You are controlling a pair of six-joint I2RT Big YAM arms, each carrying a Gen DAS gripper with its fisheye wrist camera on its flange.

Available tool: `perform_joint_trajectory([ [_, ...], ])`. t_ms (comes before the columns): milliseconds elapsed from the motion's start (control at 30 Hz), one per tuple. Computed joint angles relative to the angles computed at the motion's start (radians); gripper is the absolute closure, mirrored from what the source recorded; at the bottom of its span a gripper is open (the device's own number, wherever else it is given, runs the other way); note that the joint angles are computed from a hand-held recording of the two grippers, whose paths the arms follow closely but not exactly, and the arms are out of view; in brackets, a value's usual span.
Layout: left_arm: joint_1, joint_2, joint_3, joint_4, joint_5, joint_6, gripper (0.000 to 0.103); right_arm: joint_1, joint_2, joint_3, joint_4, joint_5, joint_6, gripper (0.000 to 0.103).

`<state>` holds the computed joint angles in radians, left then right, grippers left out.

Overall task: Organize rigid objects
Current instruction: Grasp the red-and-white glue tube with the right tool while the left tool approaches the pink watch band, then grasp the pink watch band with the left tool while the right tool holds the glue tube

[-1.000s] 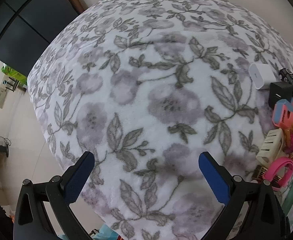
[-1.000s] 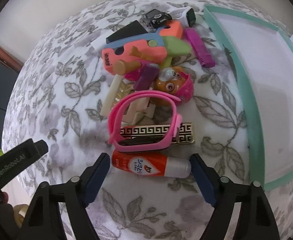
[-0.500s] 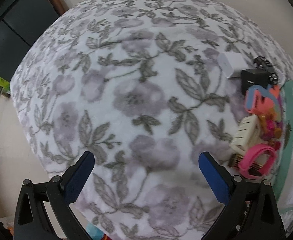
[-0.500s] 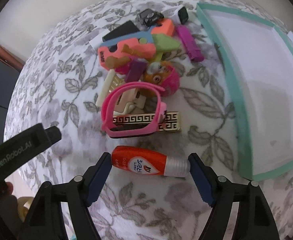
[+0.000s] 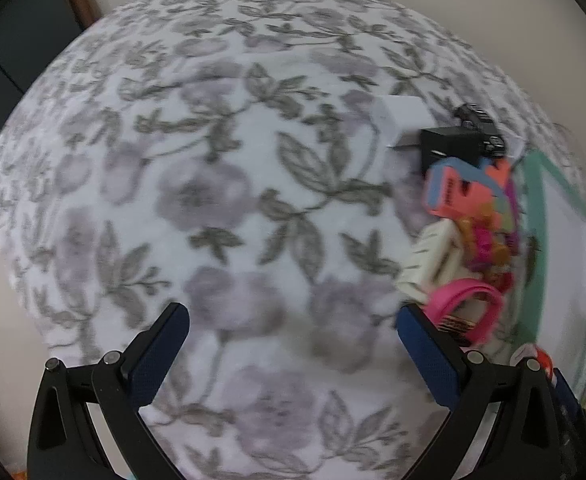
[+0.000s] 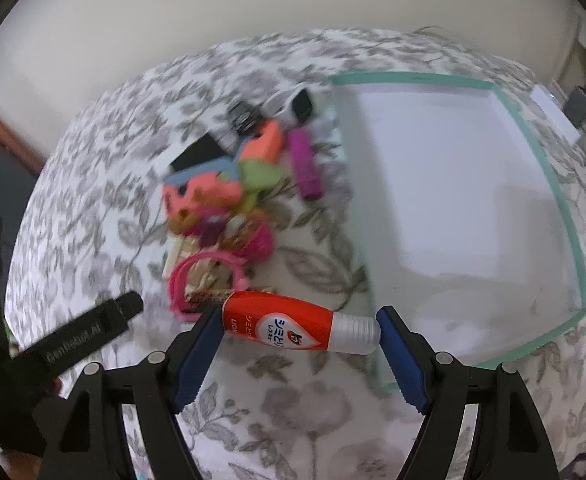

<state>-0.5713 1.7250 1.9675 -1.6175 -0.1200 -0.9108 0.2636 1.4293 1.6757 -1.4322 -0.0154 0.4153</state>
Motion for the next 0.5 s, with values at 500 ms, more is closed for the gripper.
perform_joint_trajectory([
  [500, -0.044, 0.050, 0.069, 0.065, -0.010, 0.121, 0.027, -0.091, -0.030, -0.002, 0.019, -0.040, 0.045, 0.023],
])
